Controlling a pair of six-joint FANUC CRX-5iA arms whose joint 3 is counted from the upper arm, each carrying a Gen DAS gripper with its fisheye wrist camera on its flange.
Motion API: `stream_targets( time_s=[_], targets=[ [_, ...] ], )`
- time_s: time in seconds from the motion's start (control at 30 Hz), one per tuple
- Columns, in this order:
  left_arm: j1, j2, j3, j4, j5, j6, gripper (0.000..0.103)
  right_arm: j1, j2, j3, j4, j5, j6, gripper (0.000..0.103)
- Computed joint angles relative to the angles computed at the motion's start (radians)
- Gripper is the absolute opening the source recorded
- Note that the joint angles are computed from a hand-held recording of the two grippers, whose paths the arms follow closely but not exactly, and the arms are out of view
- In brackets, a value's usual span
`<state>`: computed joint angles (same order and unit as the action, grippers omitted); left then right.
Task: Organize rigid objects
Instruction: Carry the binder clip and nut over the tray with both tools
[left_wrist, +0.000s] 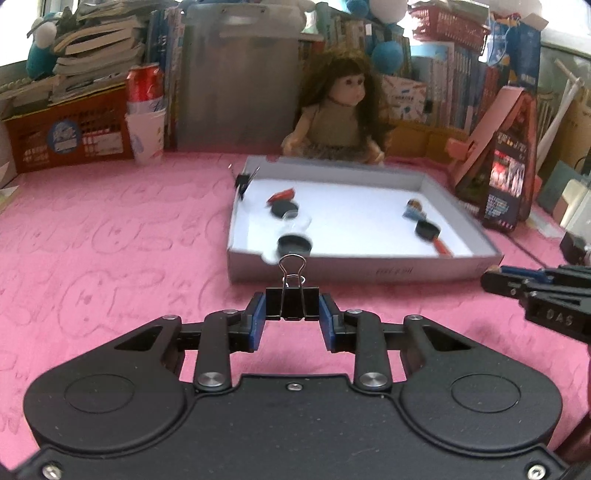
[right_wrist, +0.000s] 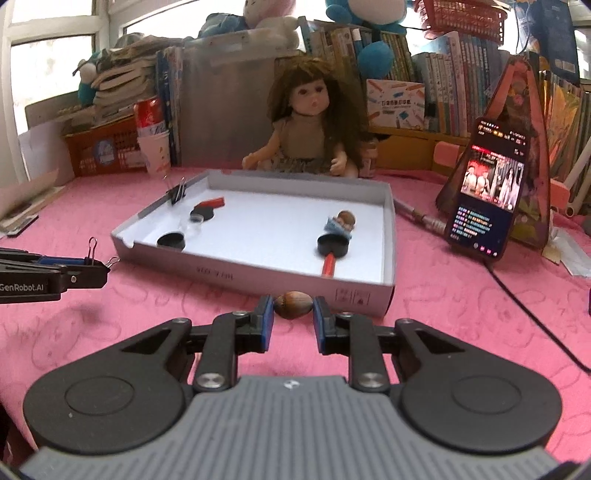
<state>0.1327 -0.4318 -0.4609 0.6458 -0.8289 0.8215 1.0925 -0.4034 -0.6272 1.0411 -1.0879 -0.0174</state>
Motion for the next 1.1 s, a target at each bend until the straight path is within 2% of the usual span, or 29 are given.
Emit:
stream_targets(
  time_s=[0.33,0.67,0.83,1.1],
  targets=[
    [-0.081,0.133,0.131,0.001,0.004,0.051,0.029,-0.112,0.034,0.093,-0.112,0.026,0.031,0.027],
    [-0.163,0.292,0.279,-0.118,-0.028,0.159,0.029,-0.228,0.083,0.166,-0.225,0.085,0.116,0.027],
    [-0.189,0.336,0.319,-0.18,-0.034,0.207,0.029,-0.261,0.115,0.208,-0.292,0.094,0.168,0.027],
    [-0.213,0.358,0.345,-0.229,-0.016,0.214,0.029,-0.305,0.169,0.282,-0.382,0.081,0.244,0.027]
  ],
)
